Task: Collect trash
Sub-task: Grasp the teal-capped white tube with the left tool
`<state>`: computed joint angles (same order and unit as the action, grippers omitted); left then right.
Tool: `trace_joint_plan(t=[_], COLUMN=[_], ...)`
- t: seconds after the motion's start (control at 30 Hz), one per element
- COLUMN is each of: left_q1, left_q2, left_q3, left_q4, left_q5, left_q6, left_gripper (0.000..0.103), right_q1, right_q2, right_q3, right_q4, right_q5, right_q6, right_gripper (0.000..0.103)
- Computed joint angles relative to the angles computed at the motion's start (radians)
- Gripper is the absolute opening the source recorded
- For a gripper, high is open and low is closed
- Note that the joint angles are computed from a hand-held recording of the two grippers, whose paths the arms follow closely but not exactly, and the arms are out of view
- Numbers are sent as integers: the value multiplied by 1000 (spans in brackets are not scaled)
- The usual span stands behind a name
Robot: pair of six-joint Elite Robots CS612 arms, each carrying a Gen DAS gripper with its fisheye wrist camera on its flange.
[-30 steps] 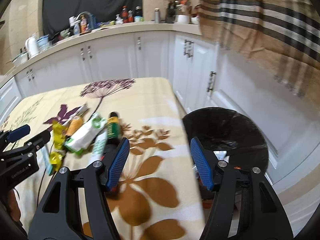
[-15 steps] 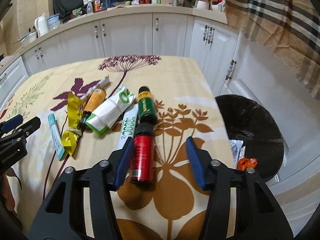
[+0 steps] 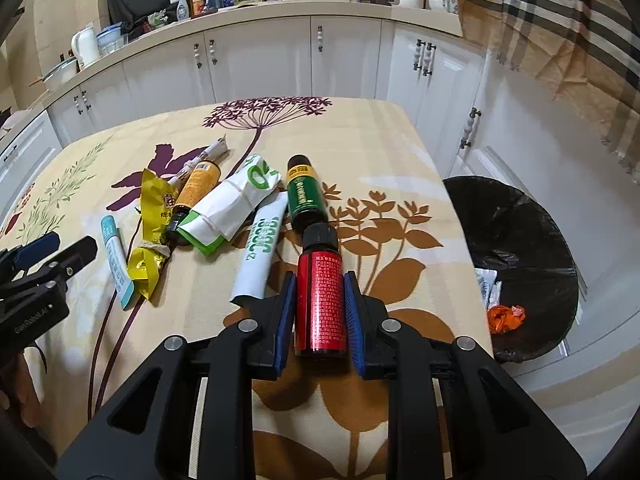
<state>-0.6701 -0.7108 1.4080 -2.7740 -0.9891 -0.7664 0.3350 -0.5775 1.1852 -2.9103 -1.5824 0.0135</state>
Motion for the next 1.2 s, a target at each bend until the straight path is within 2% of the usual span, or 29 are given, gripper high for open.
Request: trace_joint_plan(t=[0.17,0.4,0.8,0.93,1.2], left_q1=[4,11,6,4,16], left_q2=[16,38,37,49,43], left_q3=[-32,-82,-87,-104,-86], left_q4=[32,78,61,74,64], left_q5=[-26,-37,-58,-40,-104], left_q6=[8,22,35,45,28], left_gripper=[68,74,74,74,66], right_q1=[-8,-18,-25,-25,-24], right_q2=[-6,-10,-10,-10,-12], right_q3=[12,20,22,24,29], right_q4=[-16,-30,-34,-37,-48], right_q5=[9,30,45,47,51], right_q6=[11,17,26,27,27], right_gripper=[23,23,23,23,23])
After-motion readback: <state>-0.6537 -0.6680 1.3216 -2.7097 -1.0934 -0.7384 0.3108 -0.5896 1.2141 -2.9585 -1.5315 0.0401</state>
